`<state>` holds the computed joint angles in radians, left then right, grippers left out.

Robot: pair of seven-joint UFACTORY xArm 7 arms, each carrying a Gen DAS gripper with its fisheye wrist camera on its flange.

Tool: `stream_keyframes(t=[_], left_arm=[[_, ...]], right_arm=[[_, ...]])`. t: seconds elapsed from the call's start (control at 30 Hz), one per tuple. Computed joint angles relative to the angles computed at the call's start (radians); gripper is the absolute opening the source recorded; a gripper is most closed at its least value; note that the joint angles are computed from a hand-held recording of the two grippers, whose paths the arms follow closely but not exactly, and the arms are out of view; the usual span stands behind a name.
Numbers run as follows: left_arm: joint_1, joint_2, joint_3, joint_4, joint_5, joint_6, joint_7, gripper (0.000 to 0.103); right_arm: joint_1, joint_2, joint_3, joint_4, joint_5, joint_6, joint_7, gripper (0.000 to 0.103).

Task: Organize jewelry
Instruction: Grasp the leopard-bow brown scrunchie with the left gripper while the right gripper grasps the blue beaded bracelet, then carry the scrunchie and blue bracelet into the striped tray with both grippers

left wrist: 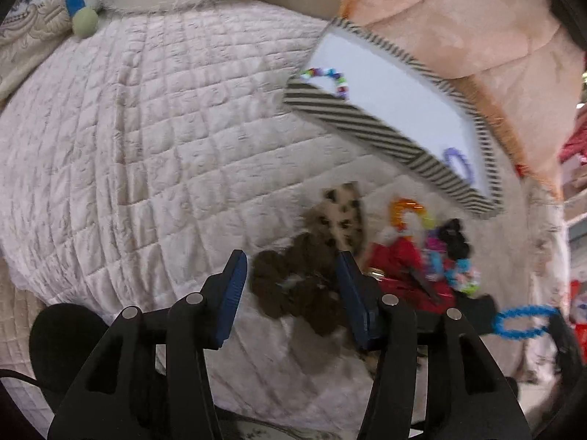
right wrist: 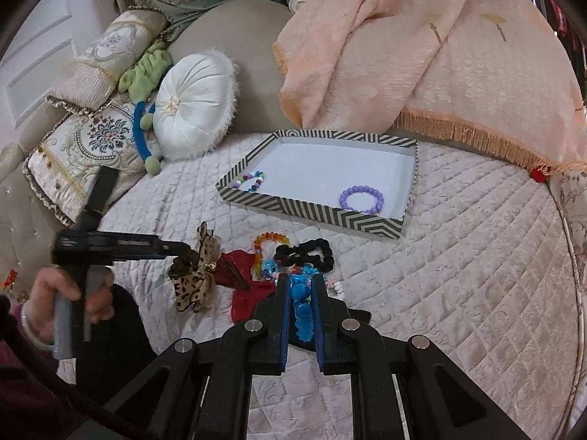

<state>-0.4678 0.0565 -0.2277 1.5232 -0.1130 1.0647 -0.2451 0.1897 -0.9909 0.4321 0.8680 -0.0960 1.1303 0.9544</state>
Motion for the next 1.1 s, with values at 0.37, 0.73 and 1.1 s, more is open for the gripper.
stream_keyframes(t=[0.37, 0.73, 1.1], left_arm=[[-0.028, 0.036, -0.001, -0.009, 0.102, 0.001, 0.039, 0.016], [0.001, -0.023, -0.005, 0.058, -0.076, -0.011, 0.137, 0.014], [-0.053, 0.087, -0.019, 0.318, -0.001, 0.027, 0.116, 0.014]], right_arm=[[0.007, 0.006, -0.010, -0.012, 0.011, -0.037, 0.010, 0.010], [-0.018, 0.028, -0.013, 0.048, -0.023, -0.038, -0.027, 0.010], [-0.060, 0.056, -0.037, 0.087, -0.051, -0.049, -0.075, 0.010]])
